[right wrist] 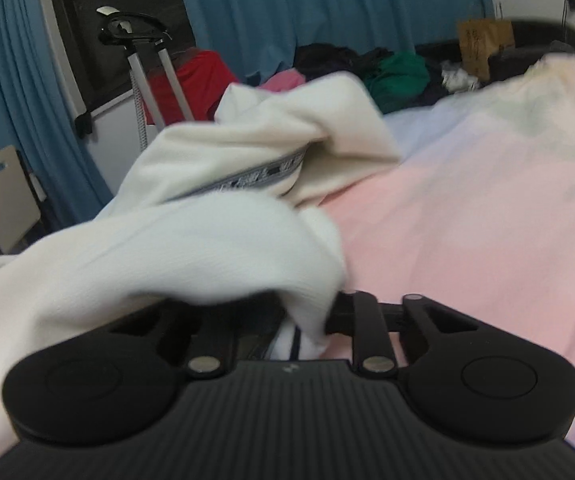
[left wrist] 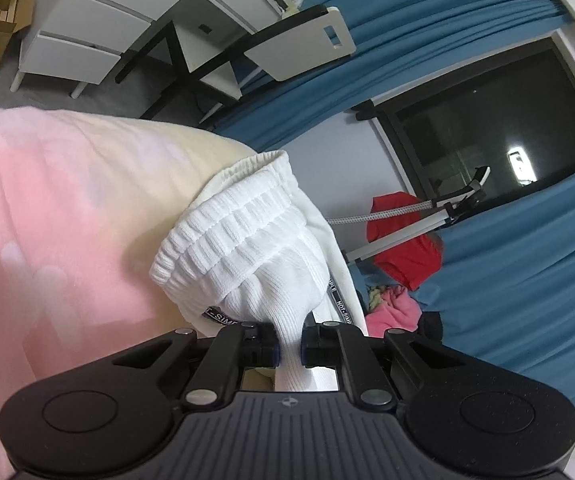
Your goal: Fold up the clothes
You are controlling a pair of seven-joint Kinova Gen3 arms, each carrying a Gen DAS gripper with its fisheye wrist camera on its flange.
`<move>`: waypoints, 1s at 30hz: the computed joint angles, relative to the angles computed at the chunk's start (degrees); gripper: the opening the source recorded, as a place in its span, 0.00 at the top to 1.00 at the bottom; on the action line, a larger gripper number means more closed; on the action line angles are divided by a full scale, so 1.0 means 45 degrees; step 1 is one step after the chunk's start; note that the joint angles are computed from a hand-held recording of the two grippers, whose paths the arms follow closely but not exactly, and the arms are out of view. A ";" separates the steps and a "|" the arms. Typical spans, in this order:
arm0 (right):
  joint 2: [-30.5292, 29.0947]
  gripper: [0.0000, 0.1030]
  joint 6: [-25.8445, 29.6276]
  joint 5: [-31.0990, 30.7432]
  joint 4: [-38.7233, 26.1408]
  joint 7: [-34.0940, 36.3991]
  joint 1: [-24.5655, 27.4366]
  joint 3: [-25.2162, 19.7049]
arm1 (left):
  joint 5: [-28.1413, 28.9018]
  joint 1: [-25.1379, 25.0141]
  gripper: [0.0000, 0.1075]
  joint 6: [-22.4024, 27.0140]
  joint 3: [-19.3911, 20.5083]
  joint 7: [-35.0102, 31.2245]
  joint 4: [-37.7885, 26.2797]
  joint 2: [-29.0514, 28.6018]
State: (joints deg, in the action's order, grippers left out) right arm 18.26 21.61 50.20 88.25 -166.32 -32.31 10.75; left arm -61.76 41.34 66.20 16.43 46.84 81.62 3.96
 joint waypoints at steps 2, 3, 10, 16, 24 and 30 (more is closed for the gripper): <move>-0.0236 0.87 0.0439 0.0287 -0.0062 0.0632 -0.0672 0.0642 | -0.0064 -0.0014 0.92 -0.0077 -0.0002 0.0134 0.0134 -0.0141; -0.0361 0.88 0.0677 0.0357 -0.0123 0.1117 -0.1013 0.0961 | -0.0067 -0.0045 0.92 -0.0120 0.0022 0.0248 0.0212 -0.0238; -0.1807 0.88 0.3466 0.3590 -0.0765 0.4742 -0.0129 -0.1519 | -0.0351 -0.0712 0.92 -0.1181 0.0504 0.1235 0.1255 -0.1182; -0.2366 0.88 0.4531 0.5677 -0.1021 0.7637 -0.1546 -0.1070 | -0.0621 -0.1139 0.92 -0.0587 0.1306 0.0460 0.1049 -0.1233; -0.3734 0.88 0.3305 0.2285 0.0763 0.4999 0.1383 -0.3793 | 0.0552 -0.1432 0.92 -0.0455 0.1173 -0.0109 0.1020 -0.1442; -0.4150 0.84 0.1787 0.2419 0.2686 0.1893 0.2370 -0.4200 | 0.0739 -0.1829 0.92 -0.0601 0.1376 -0.0074 0.1169 -0.1593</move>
State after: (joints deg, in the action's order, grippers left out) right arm -0.41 29.65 61.09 100.34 -157.81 -21.65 -8.15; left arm -58.43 33.11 63.49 22.62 46.51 86.88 -3.21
